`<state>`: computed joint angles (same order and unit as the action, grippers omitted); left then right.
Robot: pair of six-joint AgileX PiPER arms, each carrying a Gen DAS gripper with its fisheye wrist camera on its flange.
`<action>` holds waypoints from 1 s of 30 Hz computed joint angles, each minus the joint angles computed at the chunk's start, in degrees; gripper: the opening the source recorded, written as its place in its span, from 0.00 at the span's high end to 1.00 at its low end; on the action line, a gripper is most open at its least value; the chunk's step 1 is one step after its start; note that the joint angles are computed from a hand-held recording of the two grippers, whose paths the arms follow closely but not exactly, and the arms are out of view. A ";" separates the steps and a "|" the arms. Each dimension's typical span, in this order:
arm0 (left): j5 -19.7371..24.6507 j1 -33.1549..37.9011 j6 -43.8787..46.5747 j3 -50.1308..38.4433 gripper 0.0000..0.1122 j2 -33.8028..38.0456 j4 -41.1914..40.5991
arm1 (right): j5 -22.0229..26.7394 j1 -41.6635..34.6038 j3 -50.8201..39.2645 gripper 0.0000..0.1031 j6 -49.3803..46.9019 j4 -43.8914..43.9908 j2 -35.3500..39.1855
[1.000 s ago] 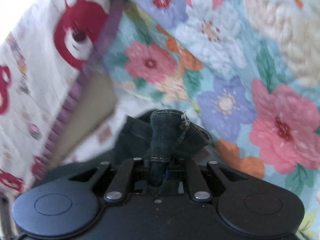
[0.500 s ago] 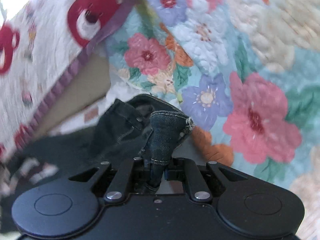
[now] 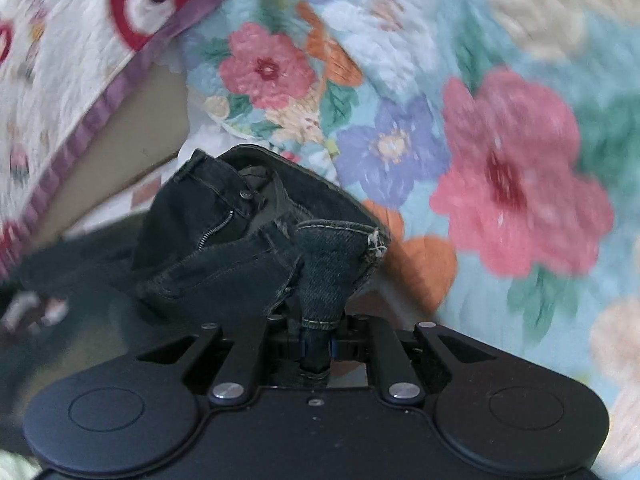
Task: Fold clothes
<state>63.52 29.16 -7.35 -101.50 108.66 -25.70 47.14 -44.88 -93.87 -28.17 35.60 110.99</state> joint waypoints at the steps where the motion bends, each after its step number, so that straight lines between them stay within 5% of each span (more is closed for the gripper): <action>1: -1.12 -0.09 -1.19 0.74 0.62 -0.02 -0.44 | 0.94 -0.66 0.16 0.85 1.49 1.52 0.11; 7: -9.96 0.77 -7.97 6.59 0.55 -1.11 -3.54 | -1.31 -0.46 3.24 0.84 6.17 0.62 -0.96; 15: -15.66 -1.84 -5.43 7.72 0.56 -1.50 1.35 | -4.49 1.66 1.51 0.83 12.27 -6.47 1.56; 17: -16.78 -2.70 -5.15 7.35 0.60 -1.17 2.88 | -4.59 2.42 0.72 0.83 14.00 -8.06 2.35; 19: -16.84 -3.86 -5.22 6.41 0.97 -0.63 5.06 | -4.63 3.23 0.19 0.83 14.97 -9.47 2.75; 24: -15.89 -9.06 -6.84 2.85 0.97 -0.23 18.21 | -4.93 5.05 -0.16 0.81 14.92 -13.95 2.29; 26: -14.43 -8.56 -4.44 0.83 0.92 1.17 14.89 | -5.11 5.50 0.21 0.81 14.46 -15.15 1.59; 28: -12.18 -7.62 -2.60 -1.80 0.68 3.50 11.58 | -4.81 5.55 0.16 0.81 13.90 -15.09 1.46; 30: -14.46 -6.94 -0.14 -1.04 0.56 3.85 7.71 | -4.43 5.29 0.45 0.80 12.64 -13.90 1.34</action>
